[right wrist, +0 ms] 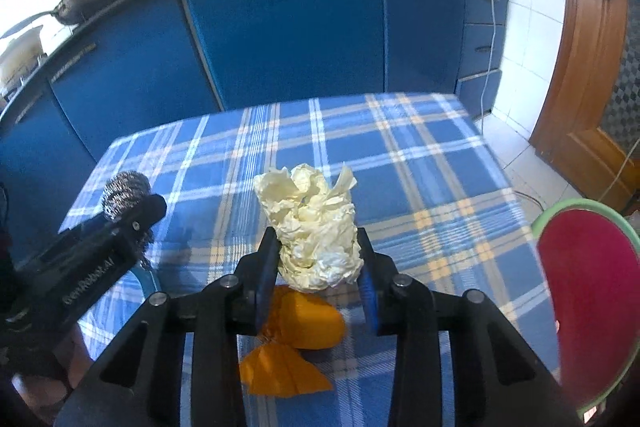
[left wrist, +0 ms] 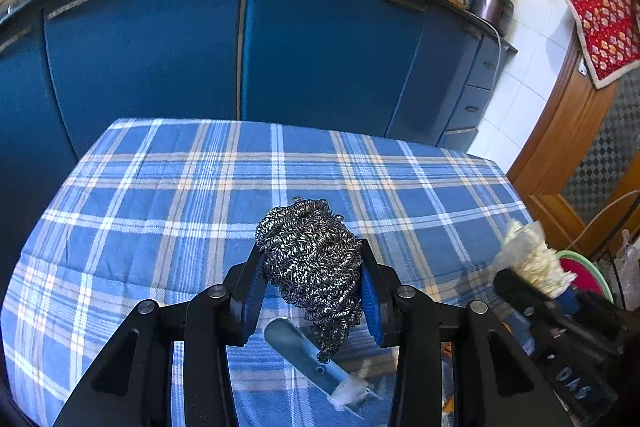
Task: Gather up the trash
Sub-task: 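Grasp the crumpled white paper with the right gripper and lift it, then carry the steel wool and white paper over the red bin with both grippers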
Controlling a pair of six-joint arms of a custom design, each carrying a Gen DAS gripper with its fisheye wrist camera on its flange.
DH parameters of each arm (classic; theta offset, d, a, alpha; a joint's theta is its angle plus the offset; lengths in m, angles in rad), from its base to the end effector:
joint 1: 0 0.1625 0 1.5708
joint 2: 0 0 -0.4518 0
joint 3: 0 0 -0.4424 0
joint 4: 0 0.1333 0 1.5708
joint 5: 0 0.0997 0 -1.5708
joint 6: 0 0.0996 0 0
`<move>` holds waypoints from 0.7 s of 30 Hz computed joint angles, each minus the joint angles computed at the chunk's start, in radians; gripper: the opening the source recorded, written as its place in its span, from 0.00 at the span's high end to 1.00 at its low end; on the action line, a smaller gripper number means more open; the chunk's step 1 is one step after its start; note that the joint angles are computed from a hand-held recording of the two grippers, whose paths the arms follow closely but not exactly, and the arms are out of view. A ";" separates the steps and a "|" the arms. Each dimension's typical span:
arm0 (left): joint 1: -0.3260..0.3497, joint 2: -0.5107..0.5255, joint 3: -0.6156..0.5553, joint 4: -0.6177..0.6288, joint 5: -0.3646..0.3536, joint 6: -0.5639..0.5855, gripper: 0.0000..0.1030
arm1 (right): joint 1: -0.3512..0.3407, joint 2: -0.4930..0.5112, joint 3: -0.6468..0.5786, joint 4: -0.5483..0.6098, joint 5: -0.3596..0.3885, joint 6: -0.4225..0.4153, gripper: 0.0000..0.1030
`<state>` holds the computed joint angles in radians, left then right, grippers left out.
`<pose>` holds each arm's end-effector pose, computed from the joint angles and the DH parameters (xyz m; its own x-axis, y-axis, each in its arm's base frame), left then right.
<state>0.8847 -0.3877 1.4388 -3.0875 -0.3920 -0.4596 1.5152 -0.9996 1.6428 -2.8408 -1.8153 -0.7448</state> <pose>-0.2971 -0.7185 -0.0399 -0.7516 -0.3775 -0.5409 0.2596 0.5846 -0.7687 0.0681 -0.7406 0.2575 -0.7370 -0.4043 0.5417 -0.6182 0.7272 -0.2984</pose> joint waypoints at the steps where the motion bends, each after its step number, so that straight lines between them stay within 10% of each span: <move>1: -0.002 0.002 -0.001 -0.005 0.000 0.009 0.58 | -0.001 -0.008 0.003 -0.003 0.006 0.005 0.63; 21: -0.090 0.079 -0.106 -0.038 0.003 0.206 0.58 | -0.055 -0.178 0.057 0.019 0.081 0.060 0.63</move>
